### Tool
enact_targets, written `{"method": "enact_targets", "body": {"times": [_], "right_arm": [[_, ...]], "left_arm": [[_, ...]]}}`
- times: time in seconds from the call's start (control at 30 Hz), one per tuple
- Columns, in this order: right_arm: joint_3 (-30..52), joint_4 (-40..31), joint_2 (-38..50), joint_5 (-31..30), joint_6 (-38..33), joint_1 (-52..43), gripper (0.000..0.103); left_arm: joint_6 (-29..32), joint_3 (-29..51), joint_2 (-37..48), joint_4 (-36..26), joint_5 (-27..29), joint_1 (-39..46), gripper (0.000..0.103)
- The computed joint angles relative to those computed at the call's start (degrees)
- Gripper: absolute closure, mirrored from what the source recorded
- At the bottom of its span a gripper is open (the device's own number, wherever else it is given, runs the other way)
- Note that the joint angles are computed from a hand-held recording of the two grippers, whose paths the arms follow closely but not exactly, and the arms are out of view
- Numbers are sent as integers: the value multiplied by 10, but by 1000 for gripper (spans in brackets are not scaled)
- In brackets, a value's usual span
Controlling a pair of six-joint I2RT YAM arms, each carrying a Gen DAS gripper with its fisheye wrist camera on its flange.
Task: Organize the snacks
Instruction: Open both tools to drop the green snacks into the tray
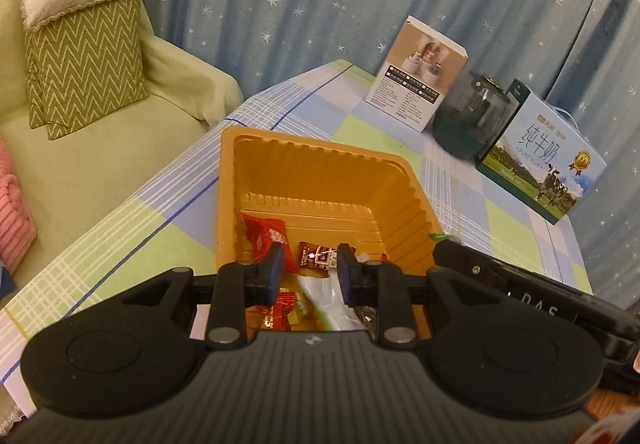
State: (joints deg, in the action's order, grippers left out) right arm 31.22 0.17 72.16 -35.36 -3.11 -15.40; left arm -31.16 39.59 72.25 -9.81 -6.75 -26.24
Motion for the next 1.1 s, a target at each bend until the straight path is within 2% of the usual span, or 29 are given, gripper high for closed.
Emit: {"method": "enact_targets", "body": {"times": [0.3,0.33,0.43,0.47,0.5,0.53,0.57,0.7,0.8,1.1], "right_arm": [[6,-8,13,-24,-2,-2,81],[7,-8,15,-29,1,-2,81],[13,-7,29,-56,17,-11,81],[13,-3,31,-63,26,-15,78],[13,1,31,-66,36,-18,65],[12,6,32,-68,44,-23,44],[10,13,31,-74,53,-29,40],[15,20,30,-74,76,-47,40],[18,20,31,-69,86,-56,40],[17,5,19,-49,65,-46,40]], "left_arm": [[4,0,-4,-5,-10,2,70],[4,1,-4,-6,-11,2,66],[5,4,-4,-14,-23,0,48],[5,5,-4,-17,-27,-1,46],[5,5,-4,-18,-30,-1,46],[5,5,-4,-19,-30,1,44],[5,4,-5,-19,-29,2,44],[7,3,-6,-20,-29,4,42],[10,2,-7,-20,-31,2,38],[22,11,6,-30,-40,-9,33]]}}
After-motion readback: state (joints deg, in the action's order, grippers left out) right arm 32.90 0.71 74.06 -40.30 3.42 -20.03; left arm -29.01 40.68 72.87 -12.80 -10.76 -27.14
